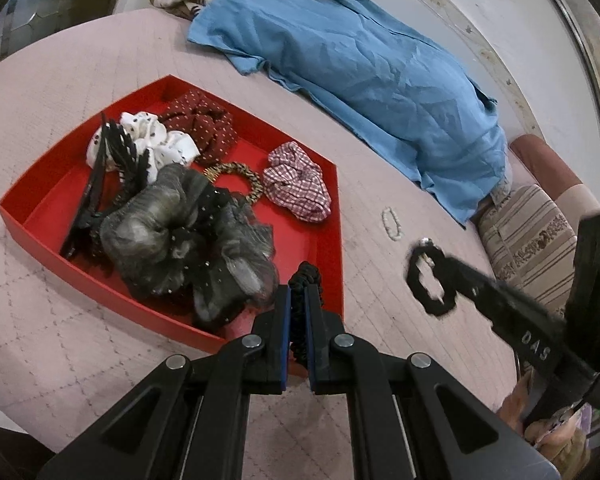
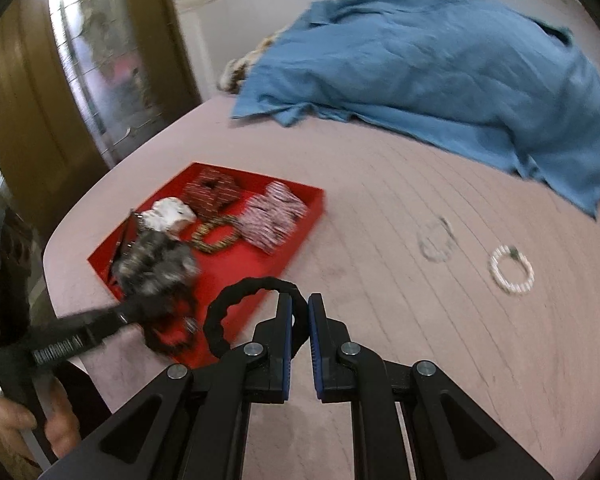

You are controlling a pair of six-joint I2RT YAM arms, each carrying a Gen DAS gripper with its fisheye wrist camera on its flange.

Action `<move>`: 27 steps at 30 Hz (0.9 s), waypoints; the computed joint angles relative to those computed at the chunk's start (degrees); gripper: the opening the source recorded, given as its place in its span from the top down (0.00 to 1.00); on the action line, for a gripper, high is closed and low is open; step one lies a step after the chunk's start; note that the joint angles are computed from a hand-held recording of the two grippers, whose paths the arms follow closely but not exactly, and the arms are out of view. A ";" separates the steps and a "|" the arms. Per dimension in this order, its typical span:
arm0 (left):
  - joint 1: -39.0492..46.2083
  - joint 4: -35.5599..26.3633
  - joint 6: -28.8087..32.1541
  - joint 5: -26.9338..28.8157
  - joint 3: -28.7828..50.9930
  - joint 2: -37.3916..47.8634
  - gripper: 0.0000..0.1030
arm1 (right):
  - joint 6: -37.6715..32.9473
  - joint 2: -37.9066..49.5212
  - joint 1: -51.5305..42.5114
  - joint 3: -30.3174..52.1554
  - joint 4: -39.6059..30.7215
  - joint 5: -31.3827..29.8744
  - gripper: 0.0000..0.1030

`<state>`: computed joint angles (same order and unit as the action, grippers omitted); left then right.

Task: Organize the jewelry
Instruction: 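Carry both black hair ties into the red tray and open both tools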

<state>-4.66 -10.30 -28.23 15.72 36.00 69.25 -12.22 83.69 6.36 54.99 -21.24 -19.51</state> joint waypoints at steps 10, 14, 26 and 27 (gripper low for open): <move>1.06 1.50 -0.13 1.94 -0.72 1.25 0.94 | 0.67 9.24 9.73 10.10 -1.39 5.67 0.91; 1.26 1.51 0.20 1.91 -0.61 1.59 0.94 | 1.77 15.52 11.10 15.71 -4.03 6.26 0.91; 0.97 2.55 0.57 3.36 0.60 5.79 0.94 | 4.36 24.58 11.60 22.94 -7.60 6.88 0.91; 0.96 2.58 0.56 3.39 0.61 5.83 0.94 | 4.54 25.09 11.58 23.41 -7.86 6.82 0.91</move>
